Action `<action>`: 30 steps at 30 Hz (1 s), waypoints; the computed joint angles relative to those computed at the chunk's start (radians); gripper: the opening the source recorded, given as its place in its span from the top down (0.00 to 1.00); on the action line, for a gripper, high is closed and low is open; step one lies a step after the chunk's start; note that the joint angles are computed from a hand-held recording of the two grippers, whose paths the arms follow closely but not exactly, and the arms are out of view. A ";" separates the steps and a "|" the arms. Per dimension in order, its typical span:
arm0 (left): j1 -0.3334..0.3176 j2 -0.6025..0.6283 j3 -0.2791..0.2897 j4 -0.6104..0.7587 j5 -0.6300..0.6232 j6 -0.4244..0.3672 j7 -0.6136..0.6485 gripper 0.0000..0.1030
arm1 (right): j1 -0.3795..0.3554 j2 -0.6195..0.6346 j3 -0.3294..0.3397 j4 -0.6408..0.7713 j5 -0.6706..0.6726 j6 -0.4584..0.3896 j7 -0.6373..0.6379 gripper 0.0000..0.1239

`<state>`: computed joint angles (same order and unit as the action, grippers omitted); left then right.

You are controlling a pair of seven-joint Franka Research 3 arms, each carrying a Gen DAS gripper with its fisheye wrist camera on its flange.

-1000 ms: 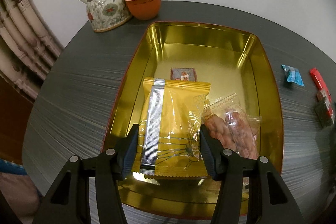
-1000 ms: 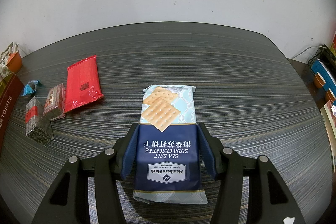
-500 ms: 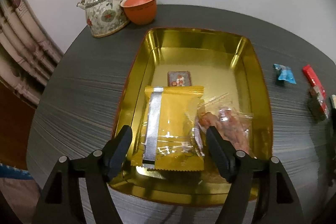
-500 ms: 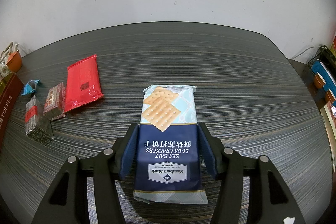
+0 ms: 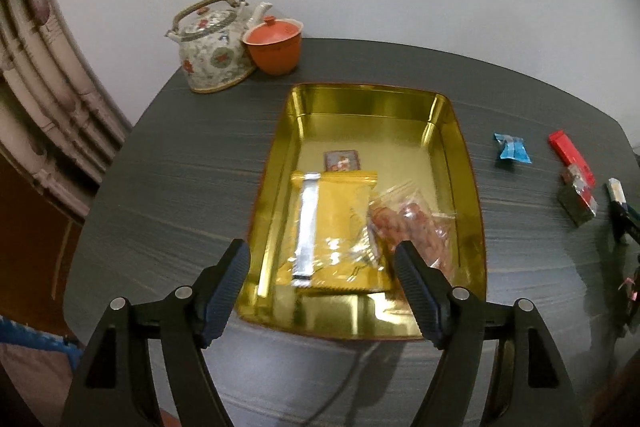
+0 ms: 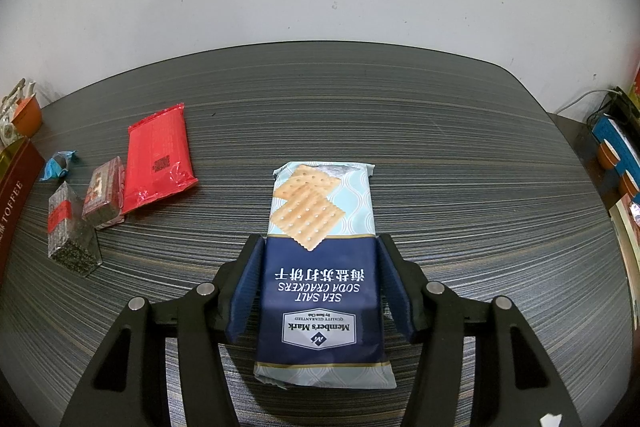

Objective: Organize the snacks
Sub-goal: 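Open the left gripper to release the yellow packet in the tray, then withdraw the left gripper from the tray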

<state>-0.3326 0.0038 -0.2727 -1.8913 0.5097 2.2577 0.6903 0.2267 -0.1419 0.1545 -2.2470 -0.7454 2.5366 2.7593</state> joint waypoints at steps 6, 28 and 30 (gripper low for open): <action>0.016 -0.099 0.000 -0.104 0.018 0.016 -0.053 0.27 | 0.001 0.001 -0.001 0.002 0.000 -0.001 0.000 0.57; 0.101 -0.251 0.004 -0.307 0.031 0.079 -0.213 0.27 | 0.009 -0.008 0.007 0.005 0.007 -0.042 -0.007 0.63; 0.106 -0.252 0.003 -0.310 0.024 0.079 -0.218 0.27 | 0.014 -0.004 0.011 0.015 0.010 -0.064 -0.016 0.63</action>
